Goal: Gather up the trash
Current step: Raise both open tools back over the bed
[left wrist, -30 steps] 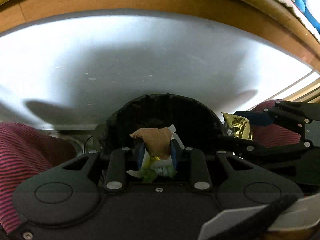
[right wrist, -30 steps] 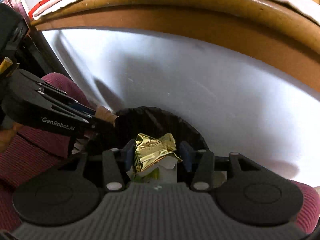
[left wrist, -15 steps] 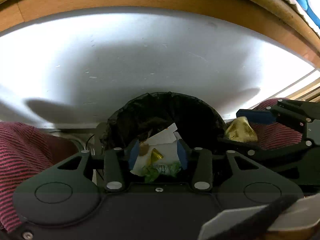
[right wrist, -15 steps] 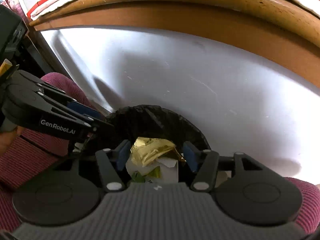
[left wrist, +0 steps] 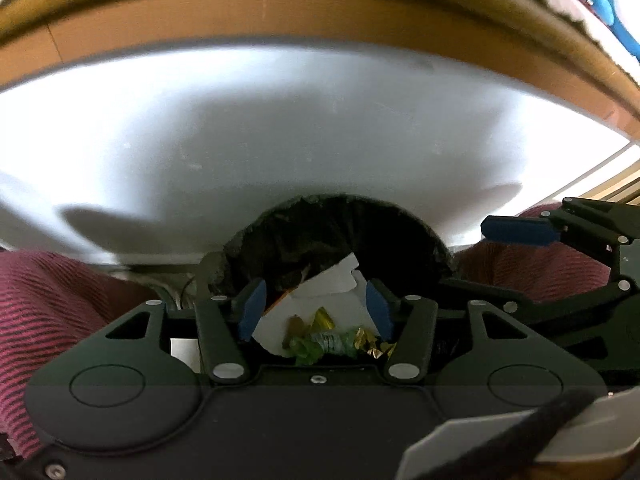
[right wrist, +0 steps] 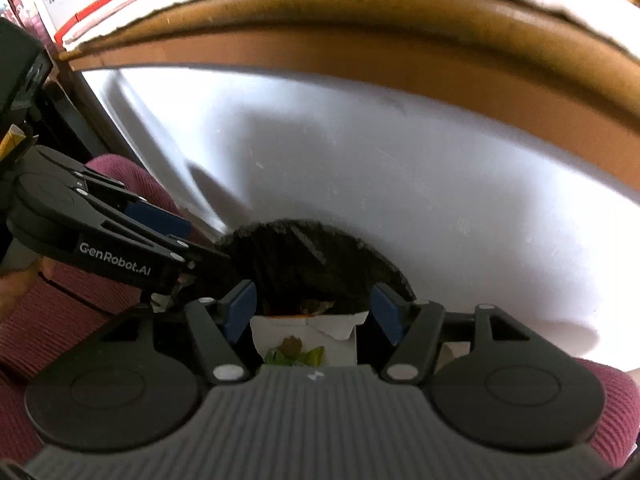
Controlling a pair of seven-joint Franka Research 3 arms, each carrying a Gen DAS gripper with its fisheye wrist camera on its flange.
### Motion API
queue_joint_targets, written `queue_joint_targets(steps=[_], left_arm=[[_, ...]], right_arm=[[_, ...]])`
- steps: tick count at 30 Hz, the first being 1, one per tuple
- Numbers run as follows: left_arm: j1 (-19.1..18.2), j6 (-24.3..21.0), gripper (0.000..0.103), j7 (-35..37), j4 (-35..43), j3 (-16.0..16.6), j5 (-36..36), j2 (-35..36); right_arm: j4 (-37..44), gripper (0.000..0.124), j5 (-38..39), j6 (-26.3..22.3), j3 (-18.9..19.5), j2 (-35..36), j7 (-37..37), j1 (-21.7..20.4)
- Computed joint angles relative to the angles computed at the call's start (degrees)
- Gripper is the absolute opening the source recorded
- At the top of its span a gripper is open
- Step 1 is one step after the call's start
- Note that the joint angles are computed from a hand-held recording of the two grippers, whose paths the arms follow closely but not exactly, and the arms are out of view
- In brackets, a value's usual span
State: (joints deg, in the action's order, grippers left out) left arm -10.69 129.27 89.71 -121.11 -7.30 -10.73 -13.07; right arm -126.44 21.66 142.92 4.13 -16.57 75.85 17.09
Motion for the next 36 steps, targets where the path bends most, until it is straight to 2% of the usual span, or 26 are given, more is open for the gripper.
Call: queue_joint_targets(steps=[5, 10, 13, 16, 23, 27, 30, 36], left_arm=[[-0.51, 3.41, 0.054, 2.21, 0.58, 0.68, -0.77, -3.07], [-1.62, 7.14, 0.064, 5.60, 3.19, 2.30, -3.78, -4.59], [-1.98, 10.66, 0.072, 7.44, 5.11, 2.69, -4.79, -4.47], [-1.99, 16.95, 0.079, 8.02, 6.06, 2.55, -4.90, -3.62], [2.80, 27.25, 0.086, -6.18, 11.49, -1.10, 8.49, 3.51], [7.32, 32.82, 0.092, -23.92, 16.19, -2.59, 24.84, 10.02], [8.10, 32.80, 0.093, -36.79, 21.63, -1.33, 35.11, 15.24], [6.53, 28.84, 0.093, -42.47, 33.18, 1.58, 36.36, 25.07]], right_arm=[[0.65, 0.077, 3.32, 3.01, -1.23, -2.10, -3.21, 0.86], [2.61, 0.080, 6.03, 8.09, -2.29, -2.98, -6.70, 1.18], [4.53, 0.081, 5.22, 11.42, -2.23, -2.23, -7.68, 0.27], [6.52, 0.083, 2.25, 15.19, -1.38, -0.35, -6.35, -1.60], [11.07, 0.086, -11.49, 22.07, 1.96, 5.09, 5.26, -7.55], [15.14, 0.087, -18.76, 22.03, 2.16, 9.17, 12.11, -9.26], [18.55, 0.087, -24.41, 21.31, 1.43, 12.43, 18.65, -9.76], [25.40, 0.087, -33.72, 18.92, -1.76, 18.27, 28.77, -7.94]])
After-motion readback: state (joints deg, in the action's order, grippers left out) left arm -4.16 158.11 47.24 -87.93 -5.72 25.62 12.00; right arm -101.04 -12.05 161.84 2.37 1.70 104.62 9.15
